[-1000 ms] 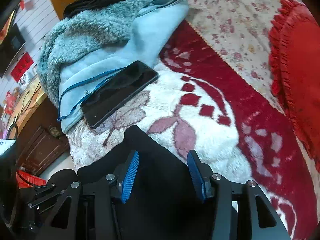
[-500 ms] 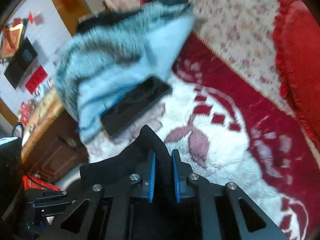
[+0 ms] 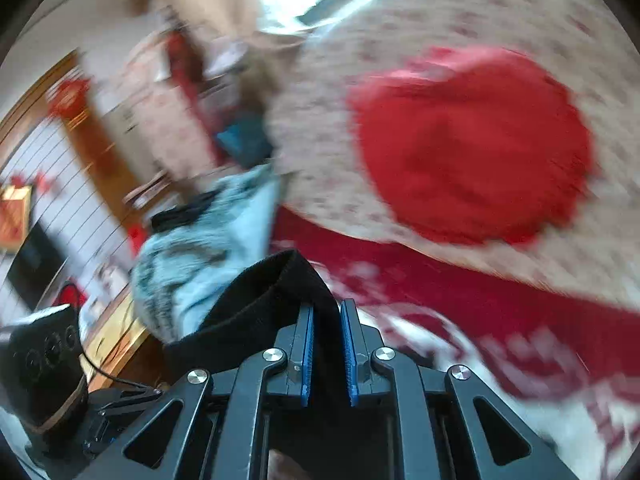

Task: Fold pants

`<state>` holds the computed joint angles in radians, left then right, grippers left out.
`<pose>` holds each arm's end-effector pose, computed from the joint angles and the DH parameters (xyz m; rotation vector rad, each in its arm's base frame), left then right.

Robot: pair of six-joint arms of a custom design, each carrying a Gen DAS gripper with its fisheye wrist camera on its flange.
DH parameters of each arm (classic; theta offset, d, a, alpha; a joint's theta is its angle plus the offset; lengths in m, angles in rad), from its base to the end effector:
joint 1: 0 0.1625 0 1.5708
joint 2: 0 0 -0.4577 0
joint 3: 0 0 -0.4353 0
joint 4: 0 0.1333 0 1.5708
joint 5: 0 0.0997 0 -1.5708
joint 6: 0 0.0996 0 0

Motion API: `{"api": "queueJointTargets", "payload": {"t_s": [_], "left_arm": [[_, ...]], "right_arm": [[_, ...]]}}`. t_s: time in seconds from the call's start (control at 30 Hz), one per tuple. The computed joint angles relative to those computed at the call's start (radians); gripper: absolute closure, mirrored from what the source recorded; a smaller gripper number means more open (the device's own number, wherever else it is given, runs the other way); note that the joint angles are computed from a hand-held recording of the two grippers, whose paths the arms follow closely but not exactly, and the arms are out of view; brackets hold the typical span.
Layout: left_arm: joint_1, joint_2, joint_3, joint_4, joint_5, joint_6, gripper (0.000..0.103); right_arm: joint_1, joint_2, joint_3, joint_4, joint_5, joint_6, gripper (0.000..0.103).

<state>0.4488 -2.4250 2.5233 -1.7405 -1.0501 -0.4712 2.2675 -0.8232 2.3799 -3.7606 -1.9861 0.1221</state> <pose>-0.0952 -0.2488 0.3413 0.8594 2.6296 -0.5960 0.3612 -0.2866 0.0484 0.6119 -2.7570 1.0829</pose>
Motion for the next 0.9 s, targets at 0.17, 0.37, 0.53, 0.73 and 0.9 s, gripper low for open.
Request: {"api": "queueJointTargets", "payload": {"t_s": [0.17,0.37,0.53,0.73,0.9], "left_arm": [[-0.046,0.102,0.062,0.025,-0.038,0.000,0.083],[-0.087,0.027,-0.016,0.088,-0.077,0.035,0.075],[-0.113,-0.018,-0.058,0.154,0.011,0.043,0.065],[0.069,0.026,-0.047,0.096,0.081,0.085,0.065],[0.162,0.056,-0.057,0.043,0.067,0.084,0.065]], "right_arm": [[-0.010,-0.032,0.143,-0.060,-0.246,0.203,0.088],[0.007,-0.037,0.251,-0.261,-0.194,0.297,0.055],[-0.021,0.020,0.259,-0.346,-0.075,0.329,0.046],[-0.046,0.084,0.185,-0.177,-0.051,0.349,0.048],[0.049,0.094,0.110,-0.067,-0.152,0.265,0.089]]}}
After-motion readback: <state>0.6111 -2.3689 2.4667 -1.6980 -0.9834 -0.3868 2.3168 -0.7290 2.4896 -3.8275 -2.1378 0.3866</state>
